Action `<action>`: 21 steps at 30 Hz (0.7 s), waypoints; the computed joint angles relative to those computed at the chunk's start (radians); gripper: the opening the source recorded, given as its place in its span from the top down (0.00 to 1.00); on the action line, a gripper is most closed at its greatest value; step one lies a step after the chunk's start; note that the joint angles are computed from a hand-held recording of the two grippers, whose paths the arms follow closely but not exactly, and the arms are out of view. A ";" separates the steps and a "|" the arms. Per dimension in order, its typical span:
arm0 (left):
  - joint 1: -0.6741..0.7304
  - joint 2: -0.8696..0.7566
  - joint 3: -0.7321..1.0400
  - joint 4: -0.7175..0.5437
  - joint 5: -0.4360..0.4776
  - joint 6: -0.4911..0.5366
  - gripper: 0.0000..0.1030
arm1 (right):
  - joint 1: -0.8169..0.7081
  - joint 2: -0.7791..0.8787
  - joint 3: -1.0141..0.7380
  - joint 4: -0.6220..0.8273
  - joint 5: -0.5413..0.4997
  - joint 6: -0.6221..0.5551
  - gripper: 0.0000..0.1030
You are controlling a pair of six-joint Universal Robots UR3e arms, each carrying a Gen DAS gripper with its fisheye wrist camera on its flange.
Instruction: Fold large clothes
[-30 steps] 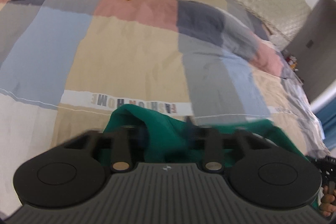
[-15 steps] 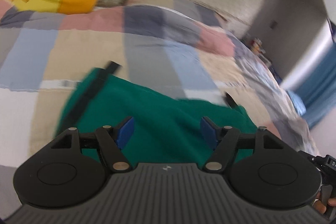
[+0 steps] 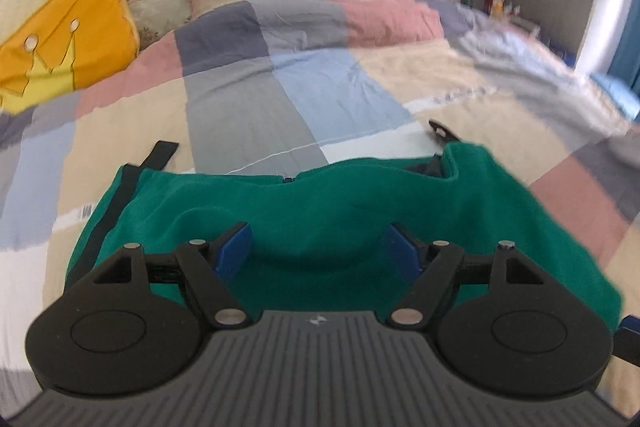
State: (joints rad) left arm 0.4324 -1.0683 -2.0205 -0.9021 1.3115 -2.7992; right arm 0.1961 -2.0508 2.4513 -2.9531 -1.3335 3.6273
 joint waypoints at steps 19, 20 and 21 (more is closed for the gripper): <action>-0.261 -0.611 0.446 0.152 0.286 -0.267 0.89 | 0.061 0.183 -0.026 -0.169 -0.042 -0.049 0.24; -0.269 -0.634 0.467 0.155 0.296 -0.266 0.89 | 0.060 0.194 -0.027 -0.181 -0.041 -0.049 0.25; -0.273 -0.656 0.481 0.156 0.299 -0.261 0.89 | 0.062 0.206 -0.031 -0.188 -0.045 -0.051 0.25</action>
